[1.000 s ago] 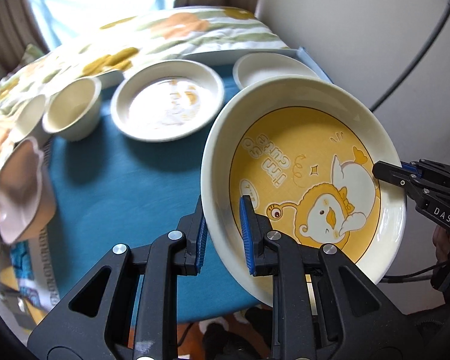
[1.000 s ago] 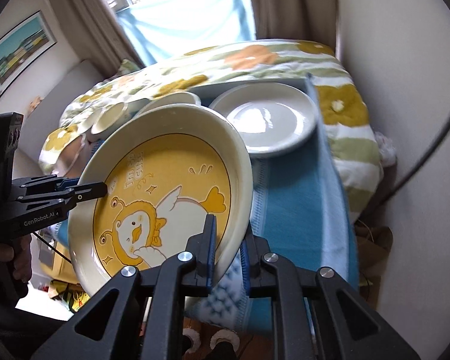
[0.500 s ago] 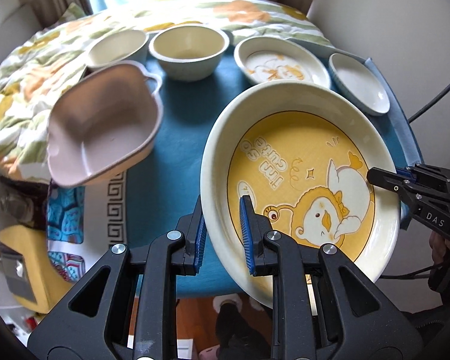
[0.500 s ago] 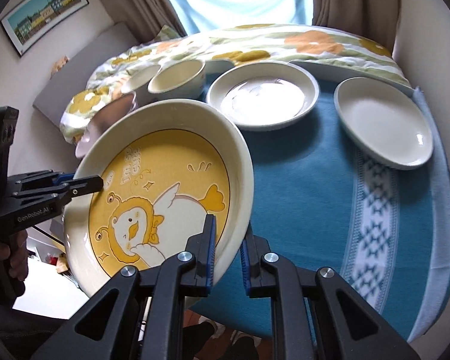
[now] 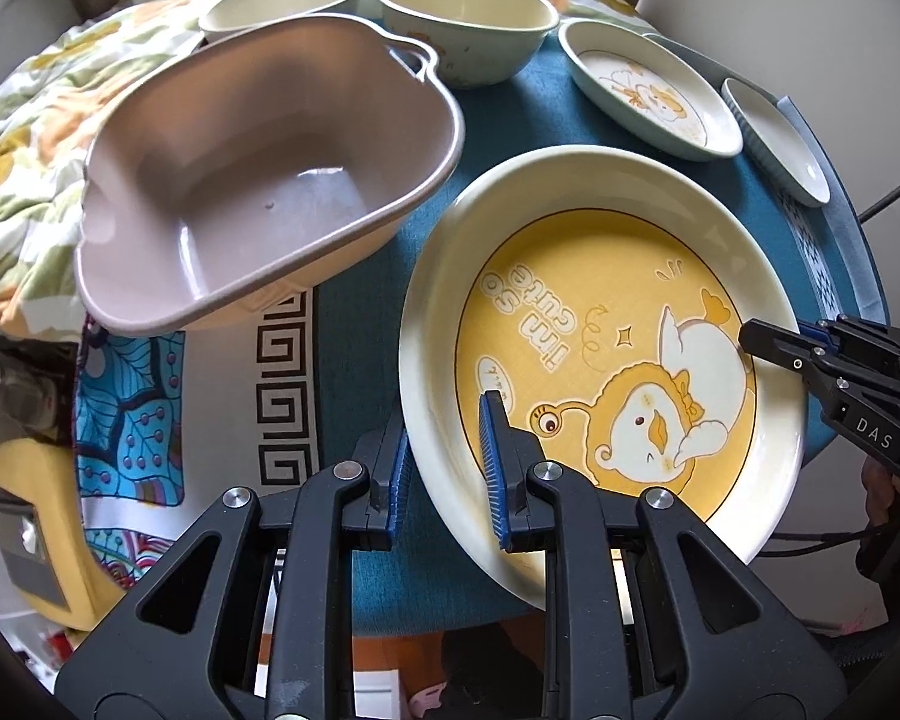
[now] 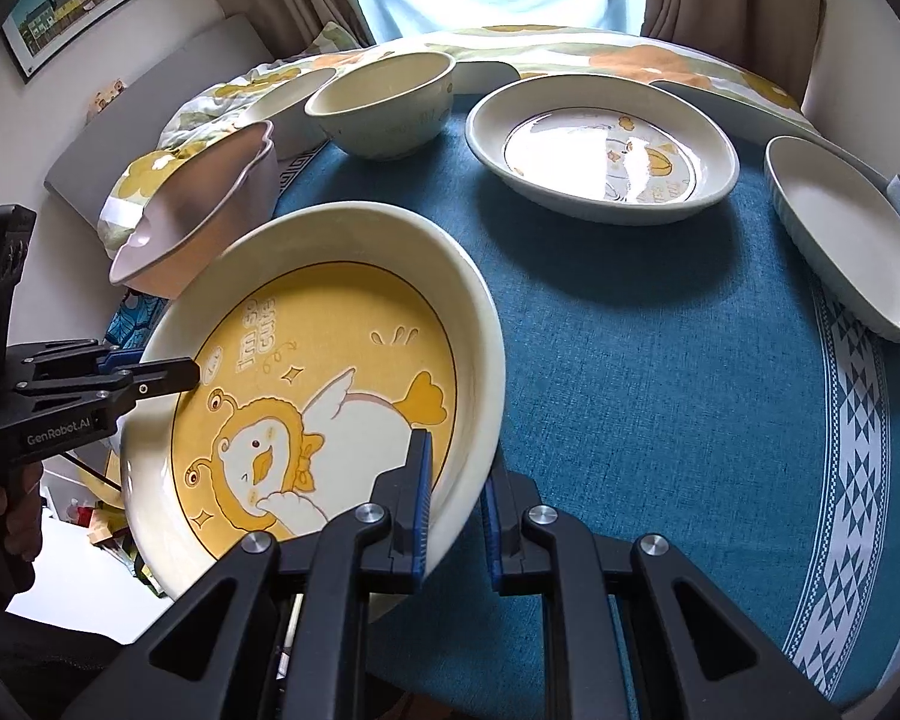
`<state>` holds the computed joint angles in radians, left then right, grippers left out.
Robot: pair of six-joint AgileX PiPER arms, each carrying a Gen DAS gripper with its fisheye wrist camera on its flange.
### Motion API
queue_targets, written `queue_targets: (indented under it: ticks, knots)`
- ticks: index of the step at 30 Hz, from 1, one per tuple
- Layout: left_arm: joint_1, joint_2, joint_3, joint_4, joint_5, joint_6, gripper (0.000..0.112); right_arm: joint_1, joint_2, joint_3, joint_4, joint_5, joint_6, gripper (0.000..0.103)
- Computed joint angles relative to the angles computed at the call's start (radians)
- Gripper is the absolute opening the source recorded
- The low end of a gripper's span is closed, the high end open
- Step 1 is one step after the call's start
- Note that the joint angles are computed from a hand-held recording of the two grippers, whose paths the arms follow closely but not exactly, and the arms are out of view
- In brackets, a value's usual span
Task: Organize plates and bowls
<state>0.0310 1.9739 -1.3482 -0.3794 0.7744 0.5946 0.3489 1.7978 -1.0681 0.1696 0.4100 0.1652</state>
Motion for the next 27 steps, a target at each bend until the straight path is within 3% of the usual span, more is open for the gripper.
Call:
queue_targets:
  ticks: [5,11,23,24,25,26,27]
  knots:
    - [0.008,-0.017,0.057,-0.059,-0.074,0.064,0.018,0.003,0.01,0.019,0.003,-0.03,0.006,0.014]
    - [-0.013,-0.024,0.066,-0.018,-0.104,0.028,0.018,0.002,0.006,0.035,0.026,-0.058,-0.003,0.014]
    - [-0.053,-0.022,0.069,0.077,-0.138,-0.092,0.019,-0.02,0.021,-0.002,0.093,0.007,-0.058,0.016]
    - [-0.055,-0.021,0.067,0.083,-0.138,-0.101,0.019,-0.023,0.023,-0.005,0.108,0.009,-0.074,0.018]
    - [-0.057,-0.02,0.068,0.086,-0.14,-0.107,0.019,-0.022,0.024,-0.004,0.114,0.008,-0.079,0.027]
    - [-0.058,-0.019,0.066,0.088,-0.139,-0.111,0.02,-0.02,0.024,-0.003,0.11,0.001,-0.077,0.047]
    - [-0.058,-0.018,0.065,0.089,-0.139,-0.113,0.02,-0.019,0.023,0.001,0.117,-0.008,-0.084,0.058]
